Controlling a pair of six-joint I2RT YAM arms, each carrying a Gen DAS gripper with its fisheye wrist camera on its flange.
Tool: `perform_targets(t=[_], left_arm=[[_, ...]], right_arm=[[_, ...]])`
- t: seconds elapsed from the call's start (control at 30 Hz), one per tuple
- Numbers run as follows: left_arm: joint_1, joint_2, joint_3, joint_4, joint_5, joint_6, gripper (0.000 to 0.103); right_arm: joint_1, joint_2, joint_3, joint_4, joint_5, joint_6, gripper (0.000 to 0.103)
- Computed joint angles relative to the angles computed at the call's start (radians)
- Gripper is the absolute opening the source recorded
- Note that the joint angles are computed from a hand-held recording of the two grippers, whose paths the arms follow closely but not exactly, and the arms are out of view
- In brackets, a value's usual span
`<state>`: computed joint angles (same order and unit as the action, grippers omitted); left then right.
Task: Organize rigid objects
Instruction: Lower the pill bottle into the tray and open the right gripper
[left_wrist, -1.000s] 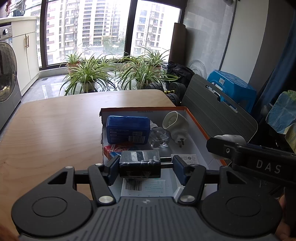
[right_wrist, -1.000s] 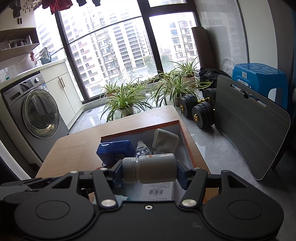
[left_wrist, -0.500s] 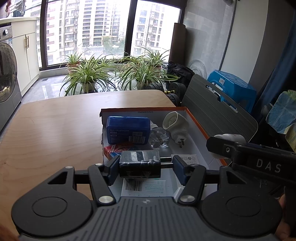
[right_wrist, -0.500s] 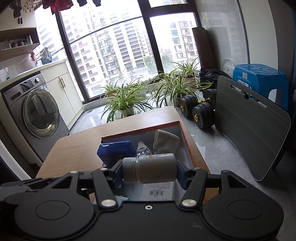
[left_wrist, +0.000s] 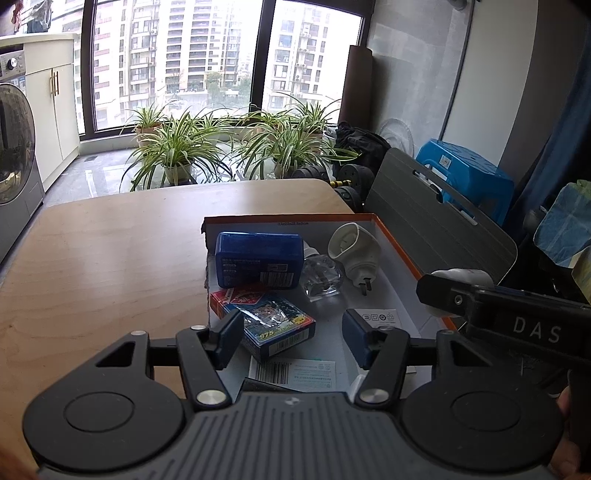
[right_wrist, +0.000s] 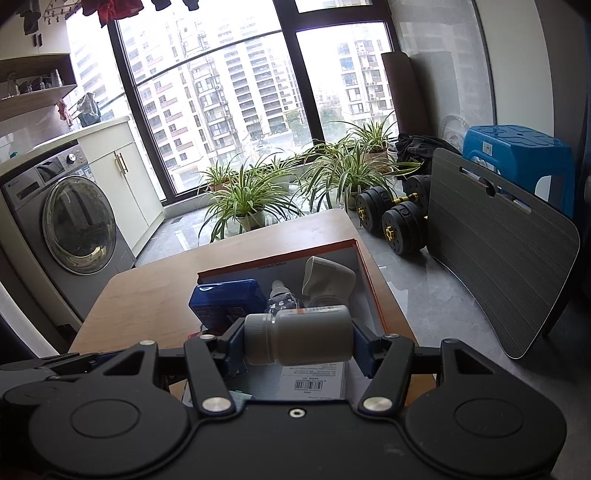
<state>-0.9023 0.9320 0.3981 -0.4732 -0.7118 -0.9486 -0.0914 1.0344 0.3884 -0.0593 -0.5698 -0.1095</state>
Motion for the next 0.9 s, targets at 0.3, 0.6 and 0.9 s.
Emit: perform_targets(t=[0.3, 0.6, 0.9], left_arm=[[0.018, -0.013, -0.010, 0.004, 0.009, 0.007, 0.059], [0.024, -0.022, -0.017, -0.008, 0.009, -0.004, 0.059], [0.030, -0.031, -0.027, -0.007, 0.016, -0.010, 0.059]], right_arm=[[0.041, 0.000, -0.009, 0.017, 0.045, 0.027, 0.070], [0.089, 0.023, -0.016, 0.045, 0.091, 0.055, 0.070], [0.138, 0.093, 0.015, 0.079, 0.146, 0.081, 0.071]])
